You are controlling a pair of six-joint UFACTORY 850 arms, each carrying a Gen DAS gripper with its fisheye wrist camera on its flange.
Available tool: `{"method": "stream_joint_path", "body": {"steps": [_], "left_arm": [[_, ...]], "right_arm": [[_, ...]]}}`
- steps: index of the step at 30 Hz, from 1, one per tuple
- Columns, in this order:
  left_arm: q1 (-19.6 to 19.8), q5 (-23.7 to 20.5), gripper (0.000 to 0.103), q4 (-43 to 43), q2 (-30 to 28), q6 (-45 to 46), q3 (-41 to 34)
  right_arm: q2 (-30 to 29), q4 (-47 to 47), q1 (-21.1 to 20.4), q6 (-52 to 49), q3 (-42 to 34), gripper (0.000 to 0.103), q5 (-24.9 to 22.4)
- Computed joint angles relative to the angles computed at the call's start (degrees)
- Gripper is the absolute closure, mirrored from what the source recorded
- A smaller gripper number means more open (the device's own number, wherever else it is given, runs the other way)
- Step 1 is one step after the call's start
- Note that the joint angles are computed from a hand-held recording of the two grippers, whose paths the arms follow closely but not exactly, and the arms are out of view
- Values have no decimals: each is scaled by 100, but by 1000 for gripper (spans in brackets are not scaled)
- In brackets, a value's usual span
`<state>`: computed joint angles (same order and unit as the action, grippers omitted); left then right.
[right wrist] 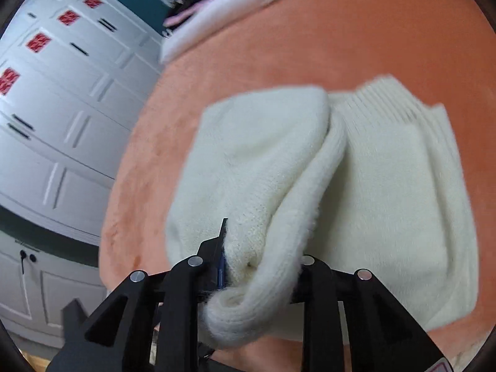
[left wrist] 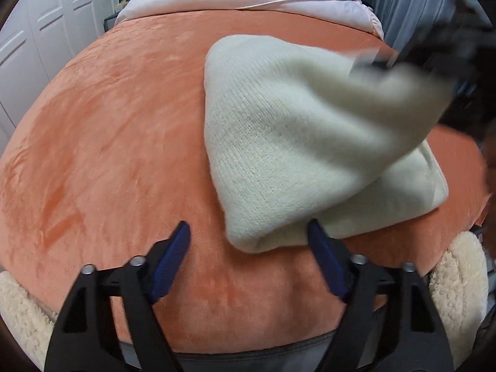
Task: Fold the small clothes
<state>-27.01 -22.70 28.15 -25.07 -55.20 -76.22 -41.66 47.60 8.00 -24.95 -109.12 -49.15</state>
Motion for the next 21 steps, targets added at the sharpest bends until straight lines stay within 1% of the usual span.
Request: {"method": "stream_joint_path", "body": {"steps": [1, 2, 3, 4, 5, 6, 7, 8, 9, 10, 11, 13, 14, 16, 18, 20, 21], "left_arm": [[41, 94, 49, -288, -2, 257, -22], [62, 198, 54, -518, -9, 445, -58], [56, 313, 56, -657, 30, 534, -43], [38, 385, 60, -772, 26, 630, -88], [-6, 369, 65, -816, -12, 662, -160], [-36, 308, 67, -996, -80, 819, -261], [-49, 244, 71, -1188, -161, 978, -355], [-59, 168, 72, -1358, -245, 1104, -436], [-78, 69, 72, -1601, -344, 1301, -513], [-94, -37, 73, -1796, -432, 1472, -586], [-121, -147, 76, -1839, -504, 1489, -643], [-199, -219, 76, -1433, -518, 1103, -646], [-209, -256, 76, -1362, -523, 1058, -665], [-169, -305, 76, -1567, -534, 1189, -708], [-148, -290, 74, -1701, -486, 1294, -692], [-172, -287, 71, -1373, -362, 1120, -631], [-204, -192, 71, -1206, -205, 1043, -510]], "right_arm": [[133, 600, -122, -404, 57, 82, -28], [296, 1146, -228, -842, 201, 82, -12], [521, 1452, -312, -1193, 394, 82, 183], [727, 1727, -417, -1556, 612, 82, 355], [848, 1953, -536, -1794, 790, 82, 444], [930, 1938, -666, -1797, 972, 82, 590], [921, 1684, -756, -1560, 1087, 82, 768], [792, 1197, -835, -1083, 1106, 82, 884], [572, 791, -957, -538, 1129, 82, 847], [356, 625, -1058, -233, 1199, 83, 768], [247, 698, -1123, -168, 1351, 83, 728], [310, 1410, -1291, -562, 1602, 83, 562], [350, 1569, -1311, -587, 1658, 81, 543], [337, 1280, -1237, -456, 1505, 78, 541], [317, 982, -1226, -334, 1322, 75, 438], [456, 998, -1267, -268, 1417, 66, 427], [643, 981, -1299, -266, 1628, 64, 584]]}}
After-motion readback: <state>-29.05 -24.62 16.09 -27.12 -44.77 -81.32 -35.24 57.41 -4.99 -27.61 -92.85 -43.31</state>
